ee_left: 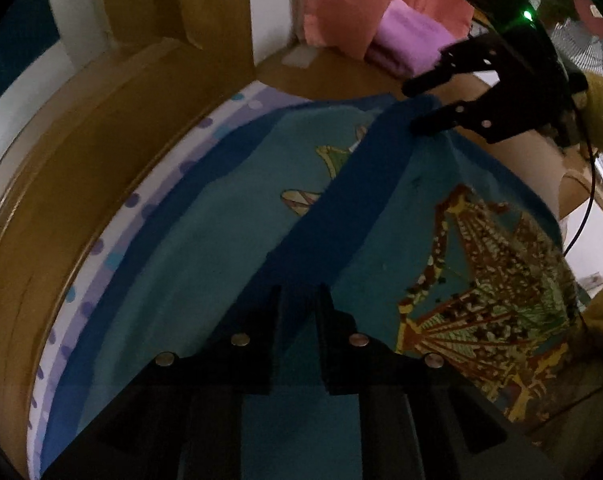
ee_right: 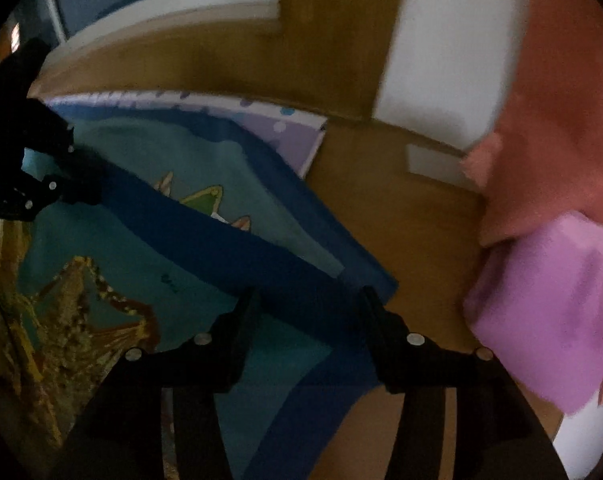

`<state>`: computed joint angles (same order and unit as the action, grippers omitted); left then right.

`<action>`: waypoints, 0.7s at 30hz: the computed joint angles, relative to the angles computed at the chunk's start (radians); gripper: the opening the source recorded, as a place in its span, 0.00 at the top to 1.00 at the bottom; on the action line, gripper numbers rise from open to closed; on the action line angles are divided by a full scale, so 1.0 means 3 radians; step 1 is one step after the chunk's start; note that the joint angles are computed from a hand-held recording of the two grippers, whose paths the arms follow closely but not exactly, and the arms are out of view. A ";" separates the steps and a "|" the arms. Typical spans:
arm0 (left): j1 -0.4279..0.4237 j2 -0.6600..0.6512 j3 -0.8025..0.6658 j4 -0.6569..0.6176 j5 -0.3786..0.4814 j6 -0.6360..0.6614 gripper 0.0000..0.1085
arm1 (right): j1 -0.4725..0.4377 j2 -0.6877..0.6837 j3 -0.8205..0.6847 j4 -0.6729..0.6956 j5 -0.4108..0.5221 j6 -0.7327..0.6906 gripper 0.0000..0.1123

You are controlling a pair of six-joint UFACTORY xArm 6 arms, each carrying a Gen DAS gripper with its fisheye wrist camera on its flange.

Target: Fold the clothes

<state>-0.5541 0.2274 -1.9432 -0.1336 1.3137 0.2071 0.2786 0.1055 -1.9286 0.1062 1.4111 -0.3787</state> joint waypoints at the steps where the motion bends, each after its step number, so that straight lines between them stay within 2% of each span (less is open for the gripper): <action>1: -0.0006 0.0020 -0.0014 0.0003 0.0012 -0.0003 0.86 | 0.0000 0.0065 -0.0057 0.0010 0.0039 -0.0061 0.55; 2: -0.0011 0.0016 -0.0005 -0.0002 0.0006 -0.0008 0.86 | 0.0001 0.0110 -0.0091 0.0017 0.0070 -0.0110 0.57; 4: -0.0021 0.0006 0.0017 -0.0011 -0.0009 -0.0017 0.86 | -0.0001 0.0130 -0.0113 0.0089 0.0142 -0.0169 0.95; 5: -0.0026 -0.0001 0.0030 -0.0016 -0.0018 -0.0022 0.86 | -0.0004 0.0099 -0.0081 0.0127 0.0137 -0.0185 1.00; 8: -0.0046 -0.0020 0.0073 0.0001 -0.0033 -0.0017 0.84 | -0.0016 -0.0248 0.0274 0.0195 -0.0182 -0.0216 1.00; 11: -0.0067 -0.0024 0.0093 0.0010 -0.0064 -0.0008 0.81 | -0.0040 -0.0478 0.0428 0.0221 -0.0335 -0.0171 1.00; 15: -0.0107 0.0033 0.0030 0.0015 -0.0057 0.0038 0.76 | -0.0106 -0.0565 0.0394 0.0381 -0.0272 -0.0198 1.00; 18: -0.0152 0.0034 0.0059 0.0059 -0.0134 0.0044 0.71 | -0.0095 -0.0518 0.0371 0.0316 -0.0199 -0.0041 1.00; 19: -0.0170 0.0014 0.0106 0.0088 -0.0202 0.0021 0.72 | -0.0091 -0.0502 0.0361 0.0296 -0.0173 0.0011 1.00; 21: -0.0224 -0.0009 0.0180 0.0299 -0.0358 -0.0153 0.91 | -0.0114 -0.0557 0.0494 0.0284 -0.0243 0.0242 0.99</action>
